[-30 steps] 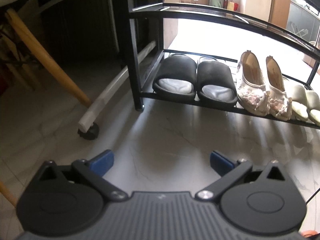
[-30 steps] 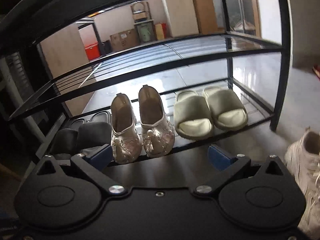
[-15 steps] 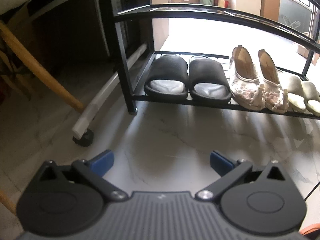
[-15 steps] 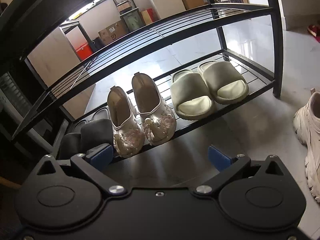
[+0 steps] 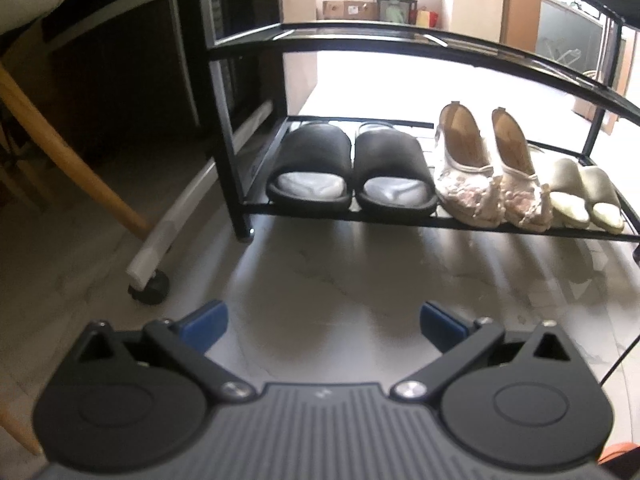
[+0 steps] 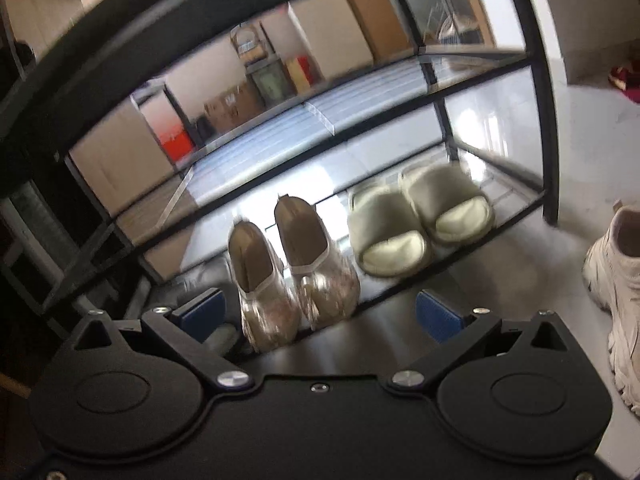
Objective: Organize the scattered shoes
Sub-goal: 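Pull the open right tool back away from the rack shelf, then move the open left tool toward the white chunky sneakers on the floor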
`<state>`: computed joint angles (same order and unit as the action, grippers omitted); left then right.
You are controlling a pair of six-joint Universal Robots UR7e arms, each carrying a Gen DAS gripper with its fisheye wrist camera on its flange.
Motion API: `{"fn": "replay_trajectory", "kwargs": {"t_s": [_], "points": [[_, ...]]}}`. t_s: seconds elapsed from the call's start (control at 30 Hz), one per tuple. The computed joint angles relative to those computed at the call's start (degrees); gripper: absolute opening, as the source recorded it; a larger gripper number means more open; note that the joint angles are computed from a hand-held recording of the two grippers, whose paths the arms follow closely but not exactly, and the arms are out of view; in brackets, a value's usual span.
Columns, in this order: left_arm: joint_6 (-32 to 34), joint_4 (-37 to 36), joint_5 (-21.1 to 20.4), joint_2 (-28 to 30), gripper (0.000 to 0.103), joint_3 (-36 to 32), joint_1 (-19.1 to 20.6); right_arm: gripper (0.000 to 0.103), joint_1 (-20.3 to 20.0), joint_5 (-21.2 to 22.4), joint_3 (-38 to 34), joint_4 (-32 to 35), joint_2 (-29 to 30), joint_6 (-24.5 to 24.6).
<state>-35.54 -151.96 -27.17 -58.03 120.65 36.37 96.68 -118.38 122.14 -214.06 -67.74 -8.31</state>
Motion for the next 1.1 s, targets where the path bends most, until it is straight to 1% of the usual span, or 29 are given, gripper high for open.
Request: {"fn": "replay_trajectory", "kwargs": {"t_s": [0.03, 0.1, 0.17, 0.23, 0.3, 0.43, 0.47, 0.5, 0.57, 0.63, 0.73, 0.77, 0.83, 0.87, 0.97, 1.0, 1.03, 1.1], "points": [[-0.63, 0.38, 0.24, 0.05, 0.102, -0.09, -0.19, 0.103, 0.15, 0.19, 0.4, -1.39, -0.37, 0.08], [-1.7, 1.05, 0.35, 0.13, 0.102, -0.37, -0.63, 0.103, 0.1, 2.01, 2.4, -3.84, -2.91, 2.4], [-2.14, 1.84, 0.66, 0.42, 0.102, -0.78, -1.35, 0.103, 0.02, 2.98, 3.9, -4.69, -5.02, 4.25], [-1.8, 3.49, 1.11, 1.0, 0.102, -1.45, -2.28, 0.103, 0.11, 3.63, 6.73, -5.02, -8.86, 6.05], [-1.62, 4.27, 0.08, 1.57, 0.102, -2.28, -2.7, 0.103, 0.23, 4.09, 9.74, -5.14, -13.31, 7.15], [3.0, -0.23, -9.17, 4.26, 0.102, -6.02, -2.39, 0.103, -0.04, 4.62, 13.45, -7.42, -20.71, 4.54], [4.5, -1.69, -11.2, 5.26, 0.102, -7.11, -2.39, 0.103, -0.28, 4.94, 14.15, -7.51, -22.82, 3.88], [5.46, -2.42, -12.25, 6.01, 0.102, -7.85, -2.44, 0.103, -0.56, 5.16, 14.73, -7.54, -24.92, 3.21], [10.0, -3.92, -16.61, 8.95, 0.102, -11.28, -2.79, 0.103, -1.28, 5.45, 15.68, -7.5, -29.26, 1.66], [13.93, -4.58, -19.66, 11.47, 0.102, -14.13, -3.28, 0.103, -2.66, 6.04, 16.65, -6.35, -34.77, -1.04], [20.65, -6.2, -22.03, 16.64, 0.102, -19.21, -4.65, 0.103, -5.32, 5.48, 17.56, -3.83, -41.77, -3.67], [22.52, -6.42, -21.79, 18.69, 0.102, -21.13, -5.27, 0.103, -6.01, 5.42, 17.8, -3.22, -43.22, -3.73], [25.21, -4.59, -22.45, 22.26, 0.102, -25.44, -5.95, 0.103, -9.48, 5.85, 18.51, -1.0, -48.0, -3.1], [25.99, -3.15, -24.03, 24.06, 0.102, -27.99, -6.07, 0.103, -11.13, 6.22, 18.71, -0.28, -49.54, -2.66], [26.59, 0.0, -29.53, 28.29, 0.102, -34.08, -5.97, 0.103, -14.61, 7.14, 19.11, 1.52, -52.63, -1.55], [26.22, 0.89, -30.47, 29.15, 0.102, -35.4, -6.12, 0.103, -16.34, 7.84, 19.14, 2.21, -53.52, -0.93], [25.09, 3.35, -32.24, 31.09, 0.102, -38.48, -6.29, 0.103, -18.07, 8.59, 19.11, 2.95, -54.31, -0.27], [22.02, 7.35, -33.42, 33.38, 0.102, -42.07, -6.59, 0.103, -20.61, 9.85, 19.04, 4.08, -55.37, 0.81]]}}
